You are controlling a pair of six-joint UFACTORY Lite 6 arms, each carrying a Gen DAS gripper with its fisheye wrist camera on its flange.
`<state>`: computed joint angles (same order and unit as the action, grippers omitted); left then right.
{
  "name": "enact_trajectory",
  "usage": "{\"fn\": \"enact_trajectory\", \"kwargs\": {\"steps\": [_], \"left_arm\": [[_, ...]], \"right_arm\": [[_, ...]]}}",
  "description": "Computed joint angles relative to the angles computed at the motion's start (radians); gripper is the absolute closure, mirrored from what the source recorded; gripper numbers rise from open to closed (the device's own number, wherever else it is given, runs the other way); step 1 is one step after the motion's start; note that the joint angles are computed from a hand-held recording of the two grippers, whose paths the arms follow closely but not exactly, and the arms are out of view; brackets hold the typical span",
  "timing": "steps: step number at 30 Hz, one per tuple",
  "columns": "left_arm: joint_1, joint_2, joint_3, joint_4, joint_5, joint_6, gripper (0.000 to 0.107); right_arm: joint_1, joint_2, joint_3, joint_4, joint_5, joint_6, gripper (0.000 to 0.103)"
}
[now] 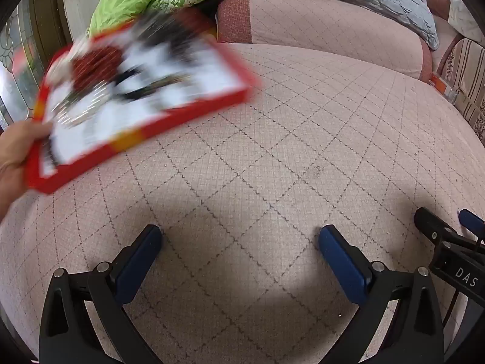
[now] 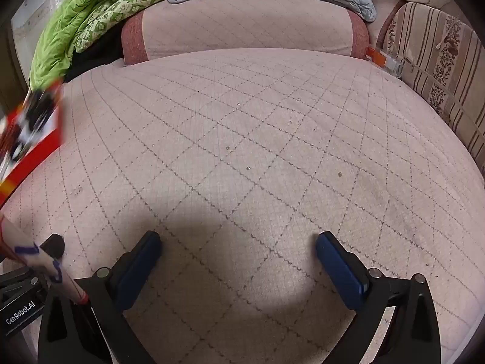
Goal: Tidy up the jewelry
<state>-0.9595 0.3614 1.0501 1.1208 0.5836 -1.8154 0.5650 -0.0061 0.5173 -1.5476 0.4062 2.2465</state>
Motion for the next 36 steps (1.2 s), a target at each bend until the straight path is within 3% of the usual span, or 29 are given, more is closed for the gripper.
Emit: {"fn": "enact_trajectory", "kwargs": {"steps": [9,17,21,36], "left_arm": [[-0.003,0.024,0.022,0.002,0.003,-0.004,0.004],[-0.026,0.081,0.076,-0.004,0.017,-0.018,0.004],[-0.01,0.071,0.025,0.048,-0.01,-0.076,0.004],[0.002,0.059,0.044,0.031,-0.008,-0.037,0.004]], "right_arm": [[0.016,0.035,0.039,0.08,0.026,-0.082,0.0],[0.048,0.014,0.018,0.064,0.043,-0.035,0.0],[0.041,0.011,0.012,0.055,0.038,-0.029,0.0],[0.047,0.012,0.009,0.052,0.039,-0.02,0.0]]}}
